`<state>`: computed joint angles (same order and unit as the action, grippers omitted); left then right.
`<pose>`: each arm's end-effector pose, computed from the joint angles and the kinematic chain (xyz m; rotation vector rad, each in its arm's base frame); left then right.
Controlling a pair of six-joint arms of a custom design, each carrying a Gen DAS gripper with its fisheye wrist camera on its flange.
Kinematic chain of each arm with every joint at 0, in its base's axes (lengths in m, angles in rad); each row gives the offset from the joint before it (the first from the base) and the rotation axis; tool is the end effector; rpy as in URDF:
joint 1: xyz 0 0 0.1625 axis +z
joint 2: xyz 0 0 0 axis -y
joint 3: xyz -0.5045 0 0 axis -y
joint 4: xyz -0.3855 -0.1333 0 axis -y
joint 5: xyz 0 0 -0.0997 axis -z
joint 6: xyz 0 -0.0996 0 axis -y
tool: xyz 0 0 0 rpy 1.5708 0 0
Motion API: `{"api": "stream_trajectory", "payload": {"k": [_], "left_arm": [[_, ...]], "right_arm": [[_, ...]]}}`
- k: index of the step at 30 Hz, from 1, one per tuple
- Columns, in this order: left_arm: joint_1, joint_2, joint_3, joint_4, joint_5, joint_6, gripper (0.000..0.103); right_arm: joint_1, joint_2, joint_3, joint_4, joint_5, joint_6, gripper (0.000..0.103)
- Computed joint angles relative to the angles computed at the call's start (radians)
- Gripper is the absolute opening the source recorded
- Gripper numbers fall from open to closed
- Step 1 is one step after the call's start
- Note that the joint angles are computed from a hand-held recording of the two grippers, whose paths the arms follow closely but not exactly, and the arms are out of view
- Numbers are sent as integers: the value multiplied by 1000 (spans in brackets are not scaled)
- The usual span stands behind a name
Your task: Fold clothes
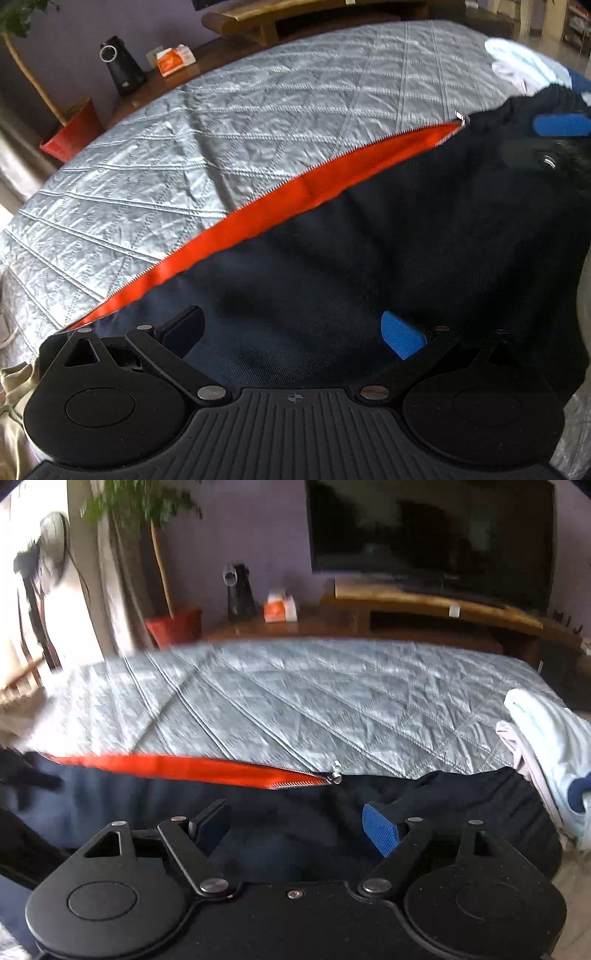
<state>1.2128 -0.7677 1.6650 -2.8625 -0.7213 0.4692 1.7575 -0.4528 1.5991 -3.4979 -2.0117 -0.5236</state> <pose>-0.0577 -0.7480 0.1891 0.7169 2.1385 -0.3917 0.2278 -0.7168 0.0381 0.6381 -2.3682 0.8991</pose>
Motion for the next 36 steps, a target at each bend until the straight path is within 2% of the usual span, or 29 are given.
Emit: {"api": "stream_trajectory", "payload": {"k": [1, 2, 3, 4, 7, 10, 12, 14, 17, 18, 21, 24, 25, 28, 31, 32, 33, 34, 35, 36], "left_arm": [[0, 0, 2, -6, -2, -1, 103], [0, 0, 1, -5, 0, -6, 103], [0, 1, 0, -8, 1, -9, 103], [0, 2, -1, -11, 2, -11, 103], [3, 7, -10, -29, 11, -14, 103], [7, 23, -27, -74, 51, -28, 103], [11, 21, -47, -53, 53, -83, 103], [12, 13, -54, -36, 30, -122, 103], [7, 10, -40, -50, 9, -83, 103], [6, 15, -33, -60, 18, -59, 103], [7, 24, -27, -70, 31, -37, 103], [18, 18, -56, 4, 6, -117, 103], [22, 17, -58, 8, -1, -127, 103], [20, 25, -52, -44, 8, -78, 103], [14, 31, -37, -100, 24, -34, 103], [14, 32, -36, -107, 22, -32, 103], [15, 34, -36, -112, 22, -32, 103], [15, 35, -37, -115, 22, -34, 103], [16, 36, -38, -119, 22, -35, 103], [16, 37, -38, -122, 23, -35, 103]], "right_arm": [[4, -8, 18, 3, 2, -3, 75], [8, -9, 31, 11, -4, -26, 54], [11, -10, 44, 21, -12, -51, 19], [11, -9, 48, 46, -27, -42, 7], [-9, -7, 59, 38, -18, -1, 6], [-10, -9, 73, -61, 5, -16, 7], [-13, -16, 81, -105, 14, -10, 10], [-18, -29, 77, -44, 15, 17, 13], [-6, -4, 54, 51, -81, -37, 19], [-9, 0, 60, 32, -77, -49, 23], [-12, -4, 68, 26, -59, 0, 24], [1, 1, 79, -24, -49, -84, 25], [5, 2, 75, -9, -62, -104, 25], [-9, 11, 70, -10, -66, -171, 28], [-15, 52, 8, -159, -198, -279, 29], [-27, 54, -11, -198, -231, -282, 28], [-39, 43, -16, -195, -240, -251, 17], [-53, 31, -21, -194, -245, -226, 18], [-45, 35, -25, -224, -249, -244, 15], [-36, 44, -29, -270, -249, -282, 18]]}}
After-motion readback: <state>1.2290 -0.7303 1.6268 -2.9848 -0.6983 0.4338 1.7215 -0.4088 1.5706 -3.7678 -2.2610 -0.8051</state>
